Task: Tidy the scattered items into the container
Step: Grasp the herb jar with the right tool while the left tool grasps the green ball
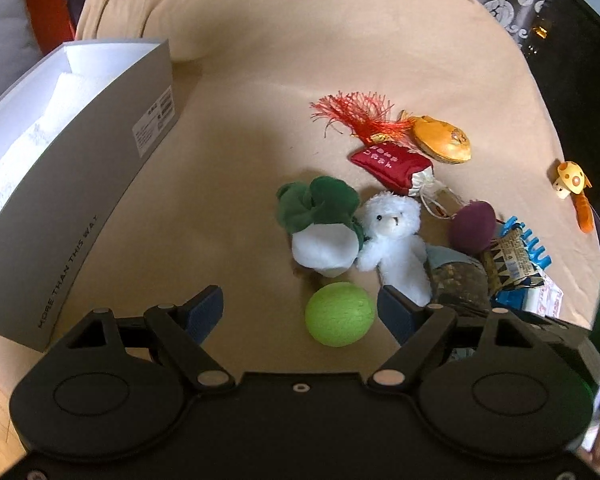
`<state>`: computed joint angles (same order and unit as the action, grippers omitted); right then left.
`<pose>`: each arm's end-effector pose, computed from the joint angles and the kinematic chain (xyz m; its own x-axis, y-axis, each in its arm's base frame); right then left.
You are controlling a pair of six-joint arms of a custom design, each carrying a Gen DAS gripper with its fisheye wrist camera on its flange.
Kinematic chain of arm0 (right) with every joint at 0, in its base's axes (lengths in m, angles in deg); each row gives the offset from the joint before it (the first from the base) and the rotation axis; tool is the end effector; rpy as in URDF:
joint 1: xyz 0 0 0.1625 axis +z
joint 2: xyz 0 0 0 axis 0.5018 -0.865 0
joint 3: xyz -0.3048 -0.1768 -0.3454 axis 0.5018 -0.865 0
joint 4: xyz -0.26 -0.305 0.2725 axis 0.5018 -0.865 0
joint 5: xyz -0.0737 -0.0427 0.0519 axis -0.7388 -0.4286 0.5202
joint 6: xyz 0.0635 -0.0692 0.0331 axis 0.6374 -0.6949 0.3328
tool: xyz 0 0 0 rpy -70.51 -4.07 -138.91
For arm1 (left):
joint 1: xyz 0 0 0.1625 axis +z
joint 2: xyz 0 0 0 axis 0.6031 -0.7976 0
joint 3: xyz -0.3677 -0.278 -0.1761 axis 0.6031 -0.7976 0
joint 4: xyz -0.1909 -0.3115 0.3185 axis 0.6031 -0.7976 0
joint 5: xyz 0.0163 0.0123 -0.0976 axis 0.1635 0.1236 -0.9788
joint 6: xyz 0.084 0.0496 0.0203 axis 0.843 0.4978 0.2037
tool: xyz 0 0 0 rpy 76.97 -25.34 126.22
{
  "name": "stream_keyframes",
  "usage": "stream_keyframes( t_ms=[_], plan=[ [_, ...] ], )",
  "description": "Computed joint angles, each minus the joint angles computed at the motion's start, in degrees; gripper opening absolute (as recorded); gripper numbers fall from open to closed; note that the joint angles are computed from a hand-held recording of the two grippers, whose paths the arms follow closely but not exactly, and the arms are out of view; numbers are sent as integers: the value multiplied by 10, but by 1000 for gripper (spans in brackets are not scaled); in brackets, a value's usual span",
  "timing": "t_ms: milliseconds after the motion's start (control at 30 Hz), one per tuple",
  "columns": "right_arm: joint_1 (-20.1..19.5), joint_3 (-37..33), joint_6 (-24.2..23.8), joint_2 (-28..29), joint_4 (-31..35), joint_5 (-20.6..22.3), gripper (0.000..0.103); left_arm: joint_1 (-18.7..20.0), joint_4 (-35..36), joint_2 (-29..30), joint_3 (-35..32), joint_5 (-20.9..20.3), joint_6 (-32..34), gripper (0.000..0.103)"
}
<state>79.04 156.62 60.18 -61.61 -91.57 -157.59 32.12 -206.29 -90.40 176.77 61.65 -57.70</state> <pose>0.3325 -0.7643 -0.1079 -0.7765 0.0676 0.6265 -0.2990 0.8356 -0.4608 -0.0085 -0.6585 0.3010 -0.5627 -0.5999 -0.5688 0.0357 0.6698 -0.7417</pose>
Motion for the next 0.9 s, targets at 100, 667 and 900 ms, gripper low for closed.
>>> stream_keyframes(
  t_ms=[100,667,900],
  plan=[
    [2,37,17,-18,-9,14,48,1,22,0,-3,4,-25,80],
    [9,129,79,-31,-97,24,62,2,303,30,-59,42,-179,80],
    [3,136,102,-26,-132,32,62,2,387,46,-85,43,-214,81]
  ],
)
